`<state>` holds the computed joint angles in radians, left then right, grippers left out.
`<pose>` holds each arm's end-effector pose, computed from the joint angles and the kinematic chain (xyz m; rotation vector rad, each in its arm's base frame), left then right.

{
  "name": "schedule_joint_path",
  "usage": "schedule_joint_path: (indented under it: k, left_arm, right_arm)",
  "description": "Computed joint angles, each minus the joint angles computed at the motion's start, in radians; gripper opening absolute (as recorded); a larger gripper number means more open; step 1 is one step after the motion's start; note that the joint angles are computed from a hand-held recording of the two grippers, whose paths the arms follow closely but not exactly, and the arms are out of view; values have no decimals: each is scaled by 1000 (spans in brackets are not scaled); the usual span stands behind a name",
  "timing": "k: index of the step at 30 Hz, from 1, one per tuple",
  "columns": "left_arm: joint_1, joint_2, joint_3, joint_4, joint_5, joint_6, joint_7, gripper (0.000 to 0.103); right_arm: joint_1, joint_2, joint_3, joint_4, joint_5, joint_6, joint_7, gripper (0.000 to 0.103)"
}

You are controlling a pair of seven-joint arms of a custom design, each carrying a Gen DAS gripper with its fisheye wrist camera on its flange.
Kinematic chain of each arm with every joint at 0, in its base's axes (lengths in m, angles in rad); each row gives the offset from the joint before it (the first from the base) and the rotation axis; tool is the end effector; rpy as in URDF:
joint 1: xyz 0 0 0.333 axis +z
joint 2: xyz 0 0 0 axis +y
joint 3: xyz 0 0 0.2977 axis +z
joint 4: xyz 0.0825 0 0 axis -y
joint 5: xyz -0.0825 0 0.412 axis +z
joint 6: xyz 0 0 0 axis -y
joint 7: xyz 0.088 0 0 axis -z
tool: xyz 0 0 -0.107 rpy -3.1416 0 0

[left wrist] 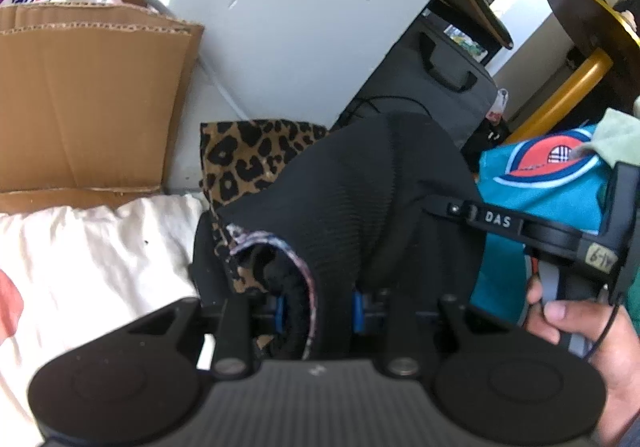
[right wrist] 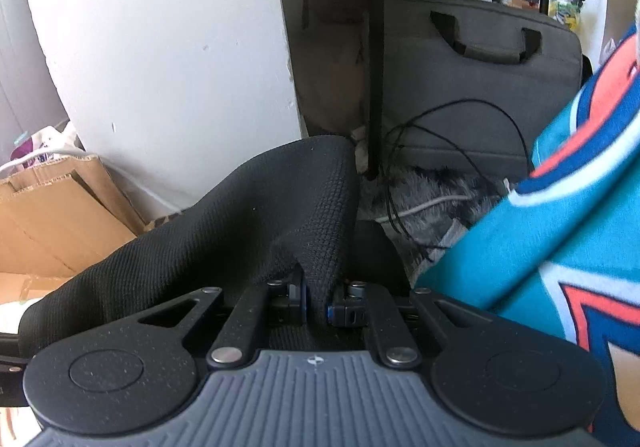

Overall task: Fold clothes
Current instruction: 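Carry the held black shorts with both tools toward the leopard-print fabric pile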

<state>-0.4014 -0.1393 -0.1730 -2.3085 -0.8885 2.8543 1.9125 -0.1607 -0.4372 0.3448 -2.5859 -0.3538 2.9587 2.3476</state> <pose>0.4854 -0.2659 0.4315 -1.8871 2.1905 -1.2280 0.4658 0.1135 0.4527 -1.5042 1.9175 -0.7122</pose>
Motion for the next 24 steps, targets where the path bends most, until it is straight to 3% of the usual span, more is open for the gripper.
schedule_joint_path:
  k: [5,14,17,19,21,24]
  left_arm:
    - [0,8,5,12,-28,14,33,32]
    - [39,88,-15,64,-69,30,57,32]
    - [67,112,-30,77,-86,20,58,32]
    - [83,120,-39,82,-102,11,65,32]
    - [93,121,-48,81,-122,8,79,32]
    - [101,124,-57,81,-114,9,68,34]
  right_arm:
    - [-37,19,25,17,-31,27,13,8]
    - [-210,137,154,89,-237,90,191,9]
    - [-311,153,238,126,-407,39,318,16]
    - [-387,138,326,161,-576,-71,436,16]
    - [-389,122,341,171,-636,-150,493,16]
    - [-325,92,272,134,-608,-107,510,16]
